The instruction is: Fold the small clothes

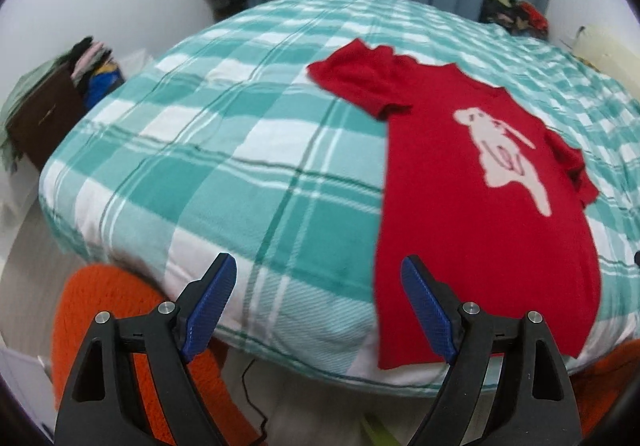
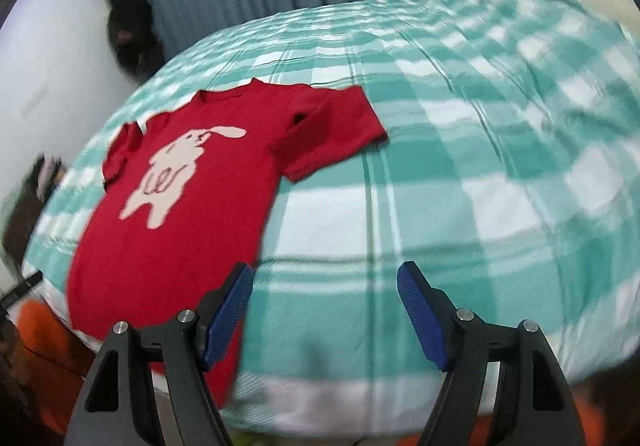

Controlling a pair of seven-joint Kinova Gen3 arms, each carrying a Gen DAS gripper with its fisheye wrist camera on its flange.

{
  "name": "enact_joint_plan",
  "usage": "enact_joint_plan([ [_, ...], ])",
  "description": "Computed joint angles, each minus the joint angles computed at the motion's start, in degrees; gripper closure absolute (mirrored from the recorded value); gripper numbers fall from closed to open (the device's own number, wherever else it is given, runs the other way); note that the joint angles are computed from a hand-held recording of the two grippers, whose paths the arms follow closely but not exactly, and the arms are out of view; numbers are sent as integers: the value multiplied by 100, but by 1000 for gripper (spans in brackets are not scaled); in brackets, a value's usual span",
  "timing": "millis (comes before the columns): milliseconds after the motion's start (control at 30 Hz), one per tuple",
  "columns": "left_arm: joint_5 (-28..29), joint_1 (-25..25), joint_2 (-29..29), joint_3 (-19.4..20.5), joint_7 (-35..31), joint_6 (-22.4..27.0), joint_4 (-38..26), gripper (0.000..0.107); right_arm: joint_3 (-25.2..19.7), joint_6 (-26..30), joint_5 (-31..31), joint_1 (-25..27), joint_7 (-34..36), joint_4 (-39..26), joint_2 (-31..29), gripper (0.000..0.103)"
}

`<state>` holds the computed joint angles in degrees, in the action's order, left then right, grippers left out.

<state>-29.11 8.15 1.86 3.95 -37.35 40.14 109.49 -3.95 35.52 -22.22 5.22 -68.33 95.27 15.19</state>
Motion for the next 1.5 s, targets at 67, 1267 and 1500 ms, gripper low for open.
enact_joint_plan([
  [67,36,-23,38,-21,30,37,-16,22,-176,165,63,57,419,-372,272,29],
  [1267,-162,162,428,-187,268,496,-196,22,-361,278,295,-479,-45,-2230,1909,30],
  [1500,-6,93,439,-228,174,521,-229,22,-331,690,481,-171,-477,-2838,2202,98],
])
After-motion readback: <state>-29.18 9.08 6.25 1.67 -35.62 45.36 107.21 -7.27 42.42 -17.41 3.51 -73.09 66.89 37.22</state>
